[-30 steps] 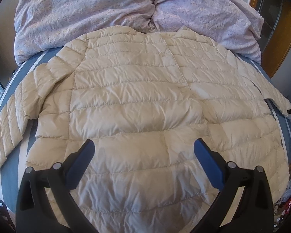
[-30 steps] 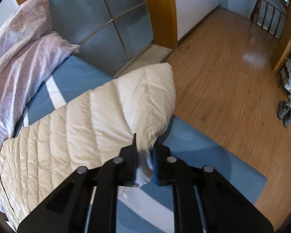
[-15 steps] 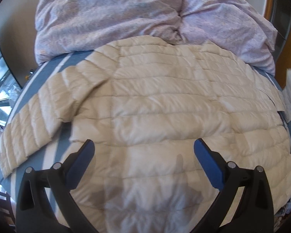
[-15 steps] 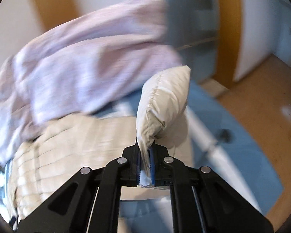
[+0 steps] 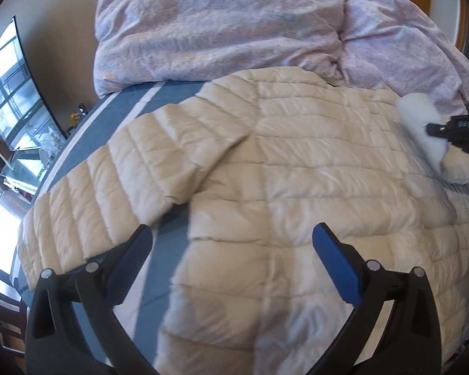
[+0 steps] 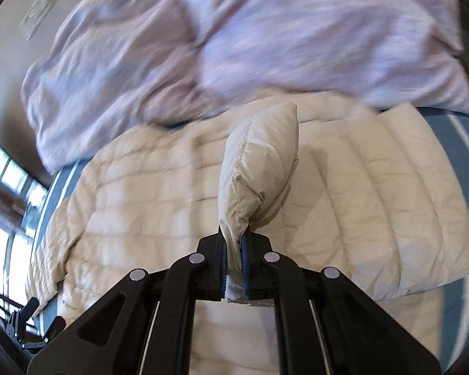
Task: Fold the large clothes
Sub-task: 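Grasp the sleeve cuff with the right tool and fold it across the back, then grasp the other sleeve cuff with the left tool and fold it across the back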
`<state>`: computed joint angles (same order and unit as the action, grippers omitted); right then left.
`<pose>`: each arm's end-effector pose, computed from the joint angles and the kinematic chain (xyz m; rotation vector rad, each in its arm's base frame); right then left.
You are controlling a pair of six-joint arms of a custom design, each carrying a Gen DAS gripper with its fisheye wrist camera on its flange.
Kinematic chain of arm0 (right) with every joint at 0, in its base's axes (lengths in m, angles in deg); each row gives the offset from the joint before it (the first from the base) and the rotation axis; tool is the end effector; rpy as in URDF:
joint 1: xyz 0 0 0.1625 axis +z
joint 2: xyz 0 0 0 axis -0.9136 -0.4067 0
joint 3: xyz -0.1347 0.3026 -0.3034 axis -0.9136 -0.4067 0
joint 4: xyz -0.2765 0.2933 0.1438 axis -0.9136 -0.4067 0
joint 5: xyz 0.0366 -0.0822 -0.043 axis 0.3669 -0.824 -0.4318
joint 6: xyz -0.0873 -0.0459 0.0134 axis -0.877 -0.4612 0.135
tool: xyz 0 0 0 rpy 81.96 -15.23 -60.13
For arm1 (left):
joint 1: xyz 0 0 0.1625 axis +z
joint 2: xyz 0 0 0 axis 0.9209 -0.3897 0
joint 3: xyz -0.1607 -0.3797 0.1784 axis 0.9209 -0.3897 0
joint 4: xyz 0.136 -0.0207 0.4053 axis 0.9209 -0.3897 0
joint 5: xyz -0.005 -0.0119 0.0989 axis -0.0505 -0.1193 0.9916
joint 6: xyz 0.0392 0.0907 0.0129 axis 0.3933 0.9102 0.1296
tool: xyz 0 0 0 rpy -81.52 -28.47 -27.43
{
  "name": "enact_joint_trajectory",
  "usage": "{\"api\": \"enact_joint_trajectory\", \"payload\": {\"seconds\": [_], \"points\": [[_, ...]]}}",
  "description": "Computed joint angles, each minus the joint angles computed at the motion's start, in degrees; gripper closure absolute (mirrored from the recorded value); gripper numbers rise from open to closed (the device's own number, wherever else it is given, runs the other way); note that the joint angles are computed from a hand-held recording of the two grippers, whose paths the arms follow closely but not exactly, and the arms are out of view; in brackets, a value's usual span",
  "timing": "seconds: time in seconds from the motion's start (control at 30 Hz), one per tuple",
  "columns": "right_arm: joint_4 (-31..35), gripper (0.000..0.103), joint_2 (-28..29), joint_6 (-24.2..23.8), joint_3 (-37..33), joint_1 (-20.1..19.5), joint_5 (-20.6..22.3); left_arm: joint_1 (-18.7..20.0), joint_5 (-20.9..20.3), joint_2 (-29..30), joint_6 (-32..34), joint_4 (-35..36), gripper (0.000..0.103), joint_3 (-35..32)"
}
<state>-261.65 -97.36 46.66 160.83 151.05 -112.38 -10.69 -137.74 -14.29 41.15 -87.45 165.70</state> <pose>0.0224 -0.6927 0.2610 -0.3278 -2.4029 0.9249 -0.2199 -0.6914 0.0590 0.8076 2.2913 -0.5614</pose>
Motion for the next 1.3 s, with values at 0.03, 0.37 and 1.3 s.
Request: {"api": "enact_joint_trajectory", "payload": {"seconds": [0.03, 0.37, 1.3], "points": [[0.7, 0.096, 1.06, -0.03, -0.97, 0.37, 0.34, 0.22, 0.29, -0.14, 0.07, -0.09, 0.002, -0.14], [4.71, 0.064, 5.99, -3.41, -4.05, 2.78, 3.69, 2.34, 2.26, -0.91, -0.14, -1.63, 0.002, -1.1], [-2.62, 0.03, 14.3, -7.47, -10.13, 4.11, -18.22, 7.5, 6.37, -2.05, -0.47, -3.2, 0.002, -4.58]]}}
